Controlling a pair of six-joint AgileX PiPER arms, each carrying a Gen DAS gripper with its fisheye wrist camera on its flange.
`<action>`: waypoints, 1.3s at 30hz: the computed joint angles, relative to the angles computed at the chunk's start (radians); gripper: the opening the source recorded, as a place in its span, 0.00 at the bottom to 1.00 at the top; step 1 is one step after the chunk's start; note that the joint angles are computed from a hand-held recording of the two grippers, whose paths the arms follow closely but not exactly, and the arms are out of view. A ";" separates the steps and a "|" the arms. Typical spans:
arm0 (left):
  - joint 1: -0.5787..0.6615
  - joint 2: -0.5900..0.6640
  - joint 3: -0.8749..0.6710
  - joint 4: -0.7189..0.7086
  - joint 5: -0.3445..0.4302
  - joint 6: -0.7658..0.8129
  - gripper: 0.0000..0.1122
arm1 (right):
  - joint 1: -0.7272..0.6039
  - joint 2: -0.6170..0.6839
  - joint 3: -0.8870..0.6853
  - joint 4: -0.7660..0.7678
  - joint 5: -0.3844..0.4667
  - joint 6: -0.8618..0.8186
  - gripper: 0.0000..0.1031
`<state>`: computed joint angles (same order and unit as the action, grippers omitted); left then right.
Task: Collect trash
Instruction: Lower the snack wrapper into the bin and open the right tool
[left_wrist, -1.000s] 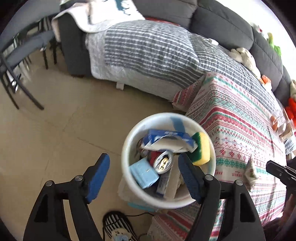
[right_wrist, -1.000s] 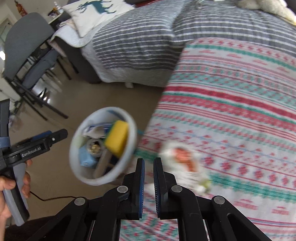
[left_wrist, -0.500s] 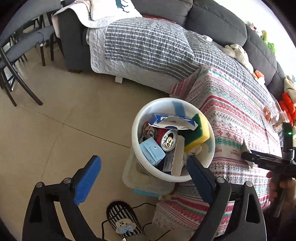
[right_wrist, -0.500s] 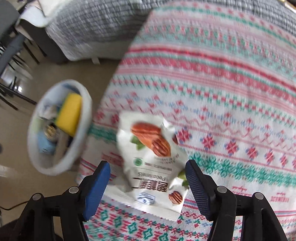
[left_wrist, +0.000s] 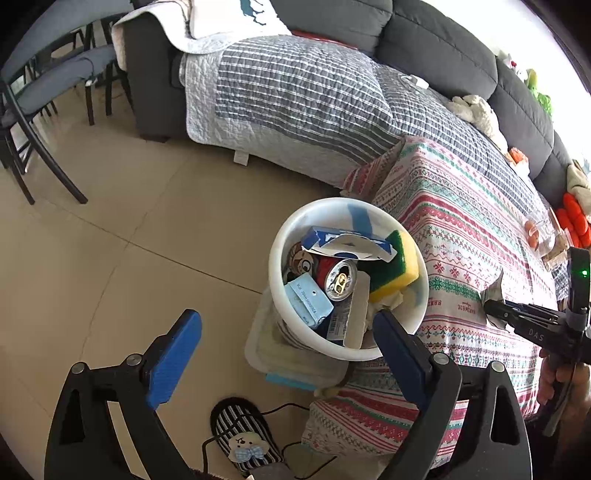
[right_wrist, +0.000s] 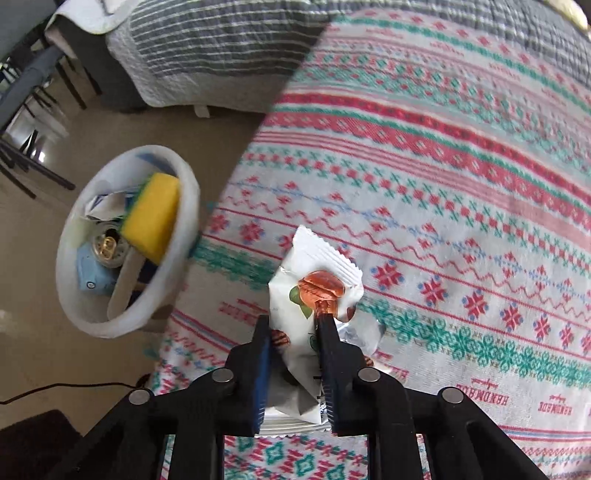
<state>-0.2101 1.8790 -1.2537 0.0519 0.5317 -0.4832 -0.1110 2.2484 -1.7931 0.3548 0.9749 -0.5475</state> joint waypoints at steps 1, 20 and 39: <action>0.003 -0.001 0.001 0.001 0.001 -0.004 0.85 | 0.008 -0.011 0.012 -0.002 -0.011 -0.001 0.18; 0.038 0.018 0.016 0.069 0.057 -0.067 0.85 | 0.224 0.070 -0.104 0.217 0.047 0.039 0.28; -0.177 -0.116 0.090 0.297 0.023 -0.366 0.85 | 0.039 -0.191 0.189 0.276 -0.104 -0.130 0.72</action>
<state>-0.3871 1.7628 -1.1633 0.3485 0.5549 -0.8497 -0.0724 2.0570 -1.6039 0.6313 0.8705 -0.6773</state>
